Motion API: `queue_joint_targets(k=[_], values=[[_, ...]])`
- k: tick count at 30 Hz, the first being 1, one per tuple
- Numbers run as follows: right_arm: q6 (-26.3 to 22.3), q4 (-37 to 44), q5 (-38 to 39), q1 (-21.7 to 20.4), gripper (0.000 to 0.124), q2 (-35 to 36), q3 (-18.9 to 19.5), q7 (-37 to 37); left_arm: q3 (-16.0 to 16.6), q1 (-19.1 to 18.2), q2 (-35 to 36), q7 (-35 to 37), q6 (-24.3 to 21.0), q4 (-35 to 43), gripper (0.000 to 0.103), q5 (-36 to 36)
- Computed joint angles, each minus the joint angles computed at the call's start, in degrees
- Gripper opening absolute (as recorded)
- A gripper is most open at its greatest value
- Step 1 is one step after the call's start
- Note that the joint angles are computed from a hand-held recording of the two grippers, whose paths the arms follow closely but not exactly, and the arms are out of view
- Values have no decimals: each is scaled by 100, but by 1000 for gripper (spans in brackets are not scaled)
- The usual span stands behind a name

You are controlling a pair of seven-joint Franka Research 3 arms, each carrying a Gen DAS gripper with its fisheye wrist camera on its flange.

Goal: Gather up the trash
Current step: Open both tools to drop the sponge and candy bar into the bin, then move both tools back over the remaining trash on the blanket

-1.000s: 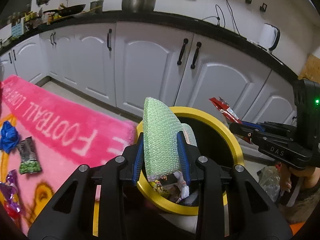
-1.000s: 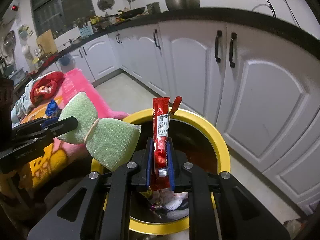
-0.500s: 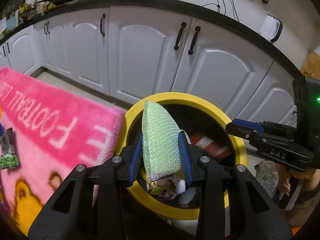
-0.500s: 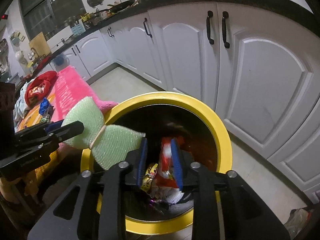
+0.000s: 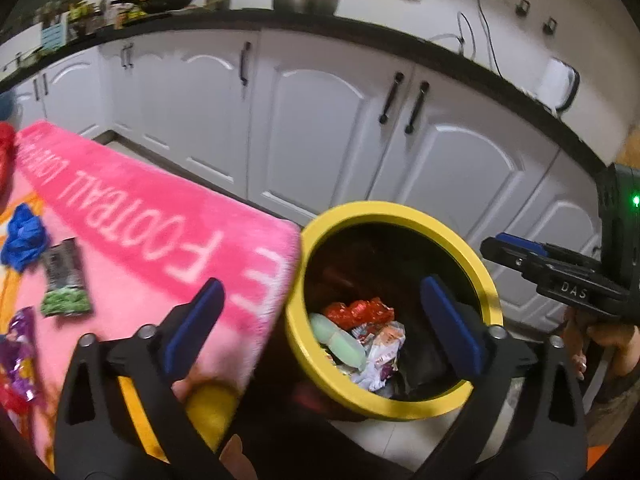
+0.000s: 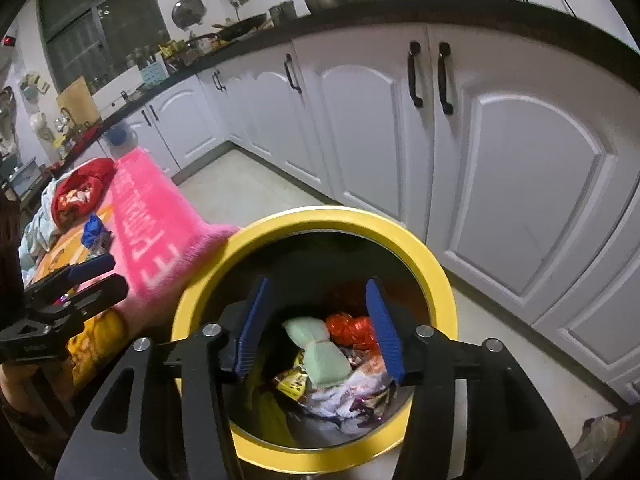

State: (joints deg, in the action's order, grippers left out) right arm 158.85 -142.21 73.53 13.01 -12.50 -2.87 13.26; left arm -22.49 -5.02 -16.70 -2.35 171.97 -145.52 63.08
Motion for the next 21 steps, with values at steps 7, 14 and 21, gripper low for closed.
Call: queue_joint_targets(k=[7, 14, 21], values=[[32, -137, 151, 193, 61, -405, 48, -172, -45, 69, -944, 10, -169, -548, 92, -295], [-11, -272, 433, 463, 73, -856, 40, -462, -254, 119, -1862, 314, -536, -986, 92, -706], [51, -349, 496, 740, 73, -1195, 142, -549, -302, 26, -2817, 675, -819, -1443, 92, -1247]])
